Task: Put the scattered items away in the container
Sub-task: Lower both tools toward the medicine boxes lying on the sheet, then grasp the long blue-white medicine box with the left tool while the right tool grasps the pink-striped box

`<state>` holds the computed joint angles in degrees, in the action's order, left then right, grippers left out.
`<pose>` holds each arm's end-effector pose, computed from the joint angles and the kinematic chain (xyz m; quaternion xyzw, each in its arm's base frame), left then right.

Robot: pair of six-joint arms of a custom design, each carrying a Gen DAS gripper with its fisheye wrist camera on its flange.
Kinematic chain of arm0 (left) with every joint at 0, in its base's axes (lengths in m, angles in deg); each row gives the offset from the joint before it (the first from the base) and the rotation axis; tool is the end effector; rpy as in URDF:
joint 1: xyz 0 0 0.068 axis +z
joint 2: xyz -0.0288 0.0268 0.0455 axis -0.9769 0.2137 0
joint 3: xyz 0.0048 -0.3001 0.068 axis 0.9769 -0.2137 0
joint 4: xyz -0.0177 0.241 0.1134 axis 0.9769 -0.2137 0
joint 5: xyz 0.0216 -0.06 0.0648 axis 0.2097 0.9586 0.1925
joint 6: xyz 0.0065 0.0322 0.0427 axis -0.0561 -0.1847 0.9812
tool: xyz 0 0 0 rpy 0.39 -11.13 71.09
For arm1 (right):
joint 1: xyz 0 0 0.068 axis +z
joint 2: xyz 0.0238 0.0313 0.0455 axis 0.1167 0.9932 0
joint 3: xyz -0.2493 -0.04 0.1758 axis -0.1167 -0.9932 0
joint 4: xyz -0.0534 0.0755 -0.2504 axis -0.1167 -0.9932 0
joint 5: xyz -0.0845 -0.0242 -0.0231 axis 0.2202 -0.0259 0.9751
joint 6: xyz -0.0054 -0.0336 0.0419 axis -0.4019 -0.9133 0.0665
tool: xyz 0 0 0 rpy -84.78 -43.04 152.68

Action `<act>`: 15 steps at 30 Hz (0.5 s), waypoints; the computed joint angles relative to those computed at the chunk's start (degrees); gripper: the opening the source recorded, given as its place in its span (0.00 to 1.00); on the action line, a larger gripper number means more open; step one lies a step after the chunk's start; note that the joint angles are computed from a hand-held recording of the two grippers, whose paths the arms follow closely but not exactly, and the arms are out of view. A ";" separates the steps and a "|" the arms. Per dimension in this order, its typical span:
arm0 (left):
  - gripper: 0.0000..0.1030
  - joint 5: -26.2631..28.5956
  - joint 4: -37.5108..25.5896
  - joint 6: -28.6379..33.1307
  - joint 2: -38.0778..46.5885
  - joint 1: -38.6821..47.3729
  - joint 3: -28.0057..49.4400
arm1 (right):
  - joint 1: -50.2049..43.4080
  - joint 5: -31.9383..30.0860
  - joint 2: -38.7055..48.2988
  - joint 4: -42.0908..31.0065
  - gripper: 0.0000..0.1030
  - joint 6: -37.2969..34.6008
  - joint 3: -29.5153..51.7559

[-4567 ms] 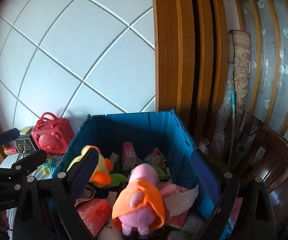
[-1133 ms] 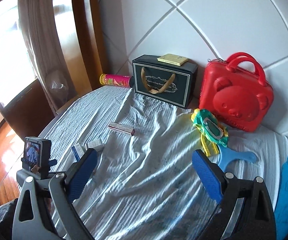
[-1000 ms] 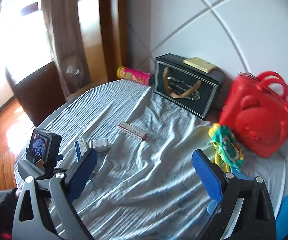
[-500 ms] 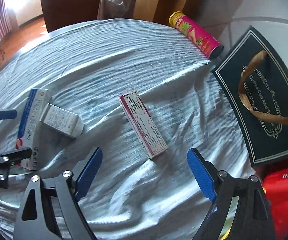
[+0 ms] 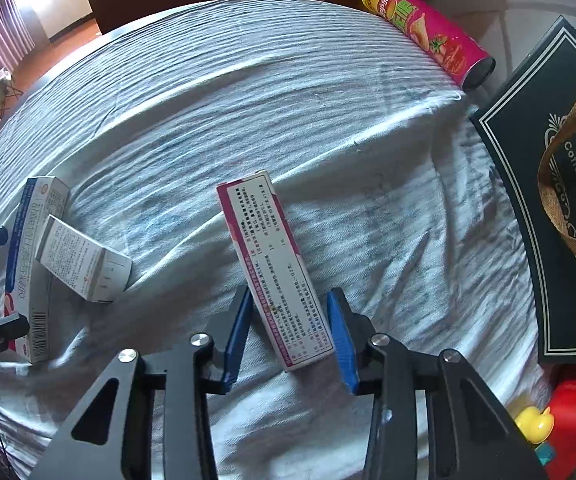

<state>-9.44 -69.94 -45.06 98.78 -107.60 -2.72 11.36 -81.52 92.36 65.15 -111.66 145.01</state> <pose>0.2055 -0.1111 0.0396 -0.1987 0.9611 -0.0438 0.1867 0.3936 0.0376 0.0424 -0.4824 0.8628 0.0181 0.1503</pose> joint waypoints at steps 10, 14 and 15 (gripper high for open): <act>1.00 -2.73 -7.49 -11.34 4.25 -2.50 5.97 | -0.86 -0.91 -0.99 -0.31 0.31 6.45 -2.32; 0.92 -3.01 -7.65 -7.21 4.19 -3.41 6.01 | -0.12 0.33 -1.00 -1.53 0.30 8.93 -1.86; 0.89 -3.18 -6.16 -6.22 3.57 -3.44 4.79 | -0.03 0.43 -1.39 -1.07 0.30 8.98 -2.61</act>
